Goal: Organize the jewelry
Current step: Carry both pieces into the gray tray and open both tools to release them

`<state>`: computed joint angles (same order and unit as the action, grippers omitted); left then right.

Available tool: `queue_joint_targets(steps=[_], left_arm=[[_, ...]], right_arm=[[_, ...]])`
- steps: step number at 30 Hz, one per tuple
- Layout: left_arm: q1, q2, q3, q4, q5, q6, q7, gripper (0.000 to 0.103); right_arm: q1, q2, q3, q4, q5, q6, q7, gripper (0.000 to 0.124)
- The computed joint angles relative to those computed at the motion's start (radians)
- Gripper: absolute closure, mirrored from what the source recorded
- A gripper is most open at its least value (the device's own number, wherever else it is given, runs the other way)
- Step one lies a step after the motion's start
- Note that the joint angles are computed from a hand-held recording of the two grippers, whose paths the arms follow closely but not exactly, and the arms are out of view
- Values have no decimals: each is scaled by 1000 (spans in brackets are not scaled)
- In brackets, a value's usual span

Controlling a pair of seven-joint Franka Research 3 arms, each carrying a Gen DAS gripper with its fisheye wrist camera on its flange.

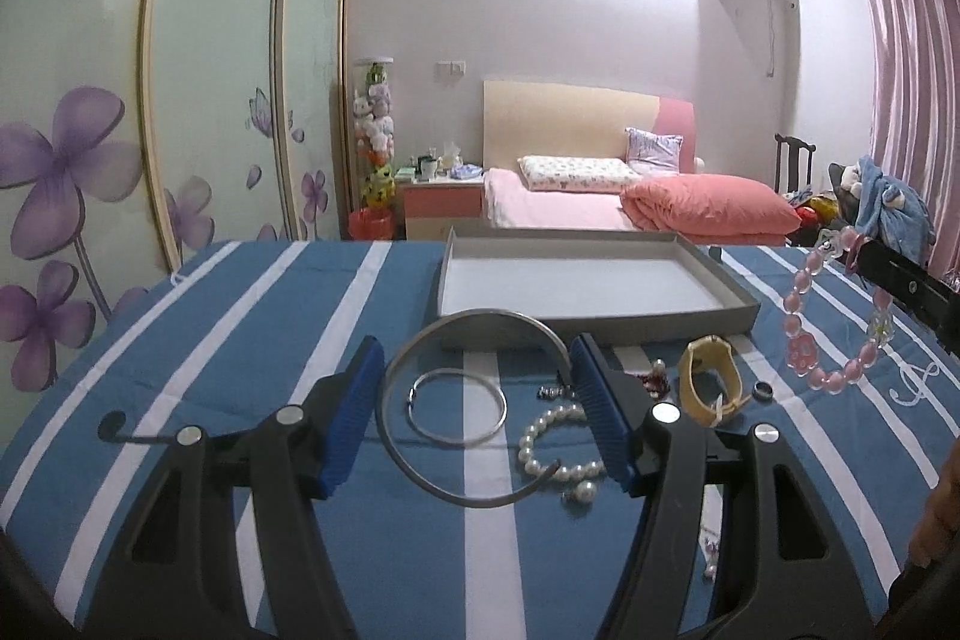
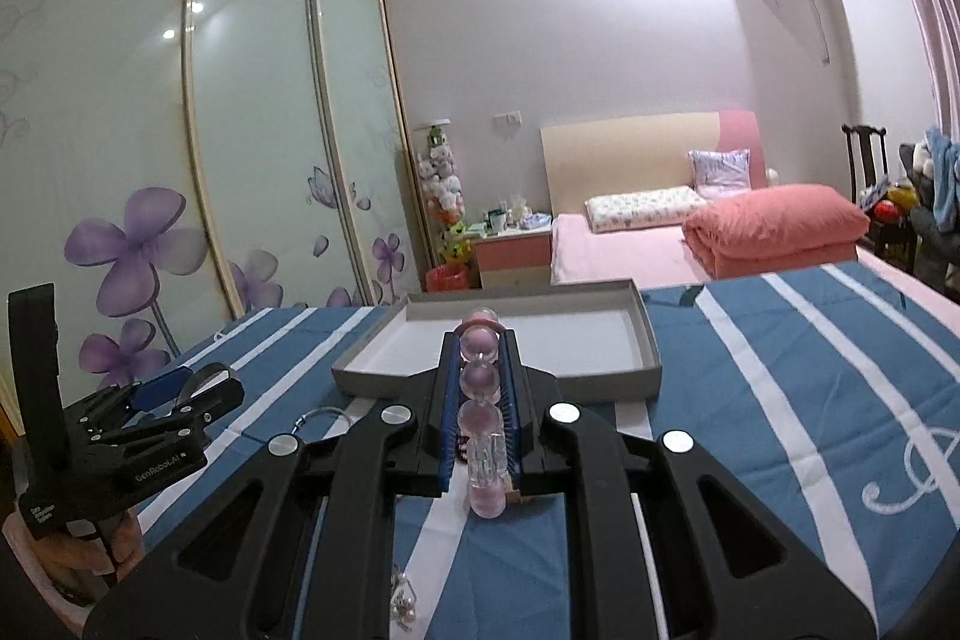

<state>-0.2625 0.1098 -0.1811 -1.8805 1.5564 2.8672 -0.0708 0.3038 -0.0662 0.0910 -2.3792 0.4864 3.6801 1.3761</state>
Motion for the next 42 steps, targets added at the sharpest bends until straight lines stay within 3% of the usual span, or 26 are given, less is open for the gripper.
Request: queue_joint_targets(steps=[11,20,26,31,35,42], left_arm=[[-24,62,6,122,102,-45,-58,40],[-68,187,40,302,98,-61,-9,40],[-102,317,83,465,-44,-41,132,40],[-110,449,91,628,-232,-38,315,40],[-114,561,77,764,-381,-62,474,40],[-110,782,2,1055,-668,-170,818,40]], right_arm=[[-5,59,-7,78,9,57,-38,110],[-22,132,-25,179,-4,50,-49,110],[-42,193,-38,261,-33,-2,-21,110],[-45,269,-53,363,-23,-63,-46,110],[-57,316,-58,424,-28,-120,-47,110],[-103,358,-40,480,-78,-251,6,110]])
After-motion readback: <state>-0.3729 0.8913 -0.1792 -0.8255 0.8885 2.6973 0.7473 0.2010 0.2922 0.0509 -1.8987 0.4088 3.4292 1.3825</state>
